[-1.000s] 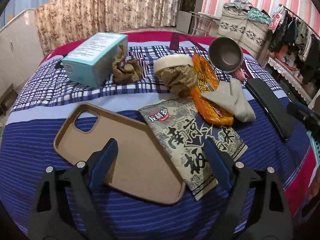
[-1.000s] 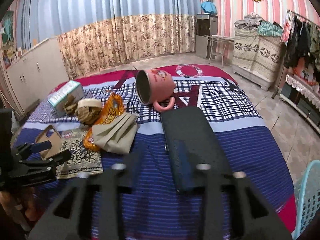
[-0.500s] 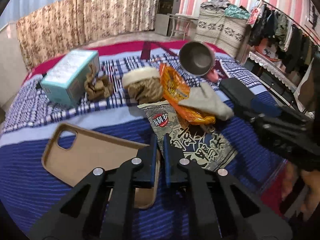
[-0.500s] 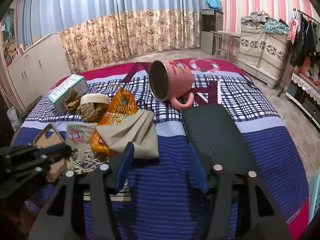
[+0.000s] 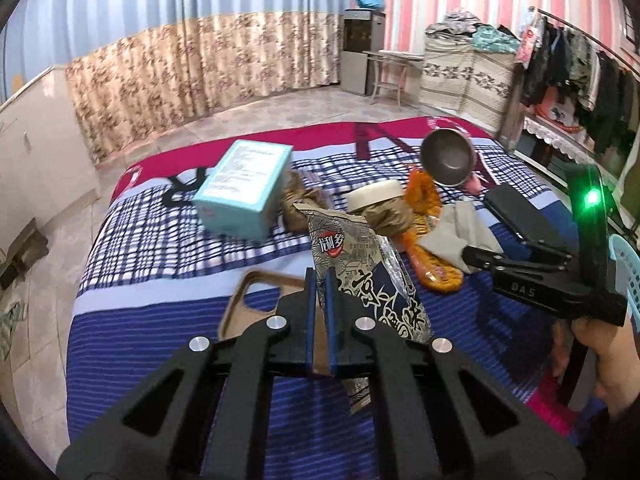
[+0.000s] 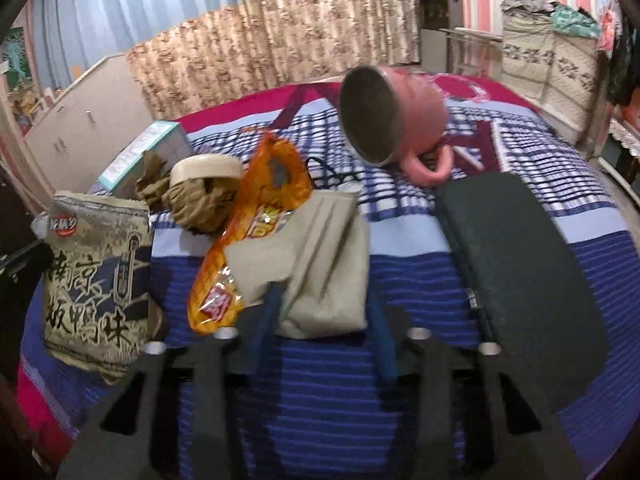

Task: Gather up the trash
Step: 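Grasp the beige cloth with the right tool while the left tool grasps the snack bag, then carry the cloth and snack bag to the basket with both tools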

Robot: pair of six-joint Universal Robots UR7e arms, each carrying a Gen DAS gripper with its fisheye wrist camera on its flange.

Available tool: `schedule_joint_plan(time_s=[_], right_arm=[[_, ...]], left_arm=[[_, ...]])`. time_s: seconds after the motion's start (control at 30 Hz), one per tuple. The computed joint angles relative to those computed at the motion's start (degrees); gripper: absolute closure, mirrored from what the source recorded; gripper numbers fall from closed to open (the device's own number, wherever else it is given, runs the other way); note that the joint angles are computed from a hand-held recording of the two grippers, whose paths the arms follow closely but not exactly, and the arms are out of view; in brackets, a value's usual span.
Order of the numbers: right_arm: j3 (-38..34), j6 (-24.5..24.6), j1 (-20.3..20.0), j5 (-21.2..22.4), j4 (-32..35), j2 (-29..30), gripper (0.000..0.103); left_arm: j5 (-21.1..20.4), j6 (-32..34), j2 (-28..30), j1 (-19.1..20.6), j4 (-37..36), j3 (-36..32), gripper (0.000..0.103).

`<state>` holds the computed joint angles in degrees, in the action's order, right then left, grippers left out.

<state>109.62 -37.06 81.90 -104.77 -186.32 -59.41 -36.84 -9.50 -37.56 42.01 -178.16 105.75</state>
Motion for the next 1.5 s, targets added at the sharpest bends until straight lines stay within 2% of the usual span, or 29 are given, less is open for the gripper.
schedule_joint_plan(time_s=[0.03,0.07,0.17,0.3,0.47,0.73,0.83,0.93,1.03,1.2,1.3,1.4,1.5], right_arm=[[0.2,-0.2,-0.2,1.0,0.5,-0.4,0.083],[0.9,-0.3,-0.5,2.4,0.6,-1.2,0.087],[3.0,-1.5,-1.0,4.2,-2.2,-3.1,0.089],[7.1,-2.3,-2.1,6.5,-4.7,-8.9,0.089],[12.0,-4.9,-4.4,6.1,-7.6,-16.8,0.089],[19.7,-6.2,-13.1,6.3,-10.3,-31.4,0.089],[20.9,-4.7,-18.1,8.2,-10.9,-35.7,0.089],[21.2,-1.5,-24.5,12.3,-10.6,-39.7,0.089],[20.9,0.1,-29.5,14.5,-11.7,-41.3,0.089],[18.8,3.3,-35.8,15.5,-12.4,-42.5,0.089],[17.7,4.4,-38.2,14.6,-13.1,-42.6,0.089],[16.6,6.5,-41.5,17.1,-10.7,-43.3,0.089],[15.1,6.9,-41.9,15.9,-9.9,-41.9,0.089]], left_arm=[[0.0,-0.3,-0.1,0.0,-0.1,0.1,0.1],[-0.1,-0.6,-0.3,0.0,-0.2,0.2,0.1],[0.0,-0.1,-0.1,-0.9,-1.0,0.1,0.1],[-0.1,1.8,0.7,-2.6,-2.8,-0.5,0.101],[-1.6,4.1,2.7,-4.7,-3.9,-2.6,0.101],[-5.9,6.1,8.1,-8.3,-3.6,-7.4,0.102],[-7.7,7.2,10.8,-9.8,-2.8,-10.2,0.102],[-9.9,7.4,13.5,-10.9,-1.7,-13.8,0.102],[-12.2,7.8,16.5,-11.9,-0.5,-18.0,0.102],[-15.5,9.3,22.1,-14.0,1.4,-25.3,0.102],[-18.0,9.5,25.9,-14.9,2.2,-29.9,0.102],[-21.1,9.6,29.9,-15.9,4.5,-35.1,0.102],[-22.9,10.6,33.3,-17.1,5.4,-39.5,0.102]])
